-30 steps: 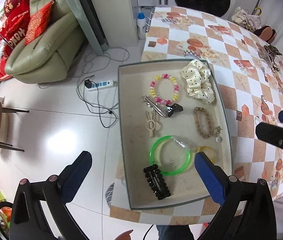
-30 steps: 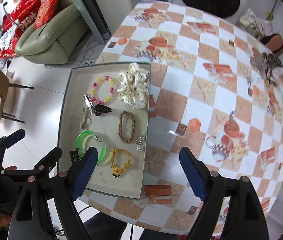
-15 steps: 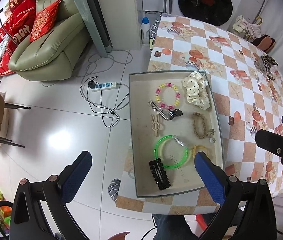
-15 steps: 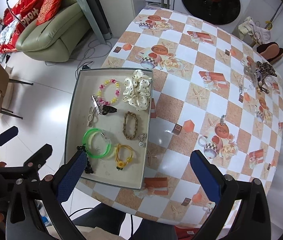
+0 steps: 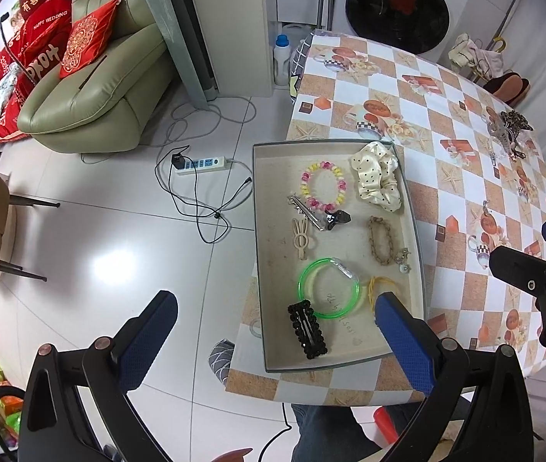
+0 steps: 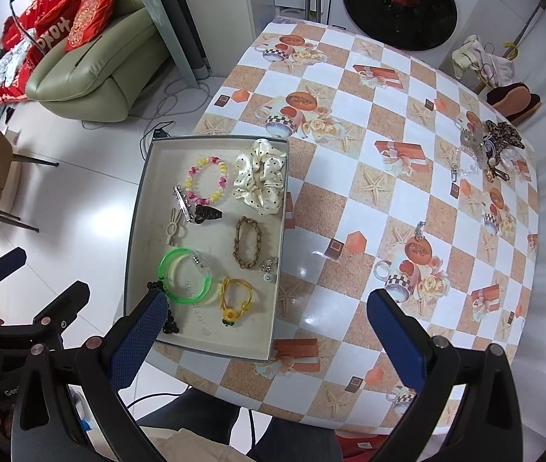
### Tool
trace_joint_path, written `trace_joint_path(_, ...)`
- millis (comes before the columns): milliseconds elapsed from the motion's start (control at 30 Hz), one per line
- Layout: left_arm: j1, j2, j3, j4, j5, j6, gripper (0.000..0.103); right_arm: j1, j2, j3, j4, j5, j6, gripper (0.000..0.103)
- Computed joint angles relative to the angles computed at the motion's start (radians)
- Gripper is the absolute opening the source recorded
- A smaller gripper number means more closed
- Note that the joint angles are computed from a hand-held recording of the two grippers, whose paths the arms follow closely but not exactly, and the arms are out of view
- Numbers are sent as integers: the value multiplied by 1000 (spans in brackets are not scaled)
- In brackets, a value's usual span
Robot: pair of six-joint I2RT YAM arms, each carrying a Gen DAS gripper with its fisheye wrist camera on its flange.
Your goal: Organize jewelry
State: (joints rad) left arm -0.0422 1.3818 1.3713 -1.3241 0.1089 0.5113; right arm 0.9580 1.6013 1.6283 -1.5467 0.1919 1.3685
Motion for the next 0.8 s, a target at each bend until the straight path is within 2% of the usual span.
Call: trace_joint_path(800, 9, -13, -1, -12, -3, 12, 103, 8, 12, 11, -1, -2, 12, 103)
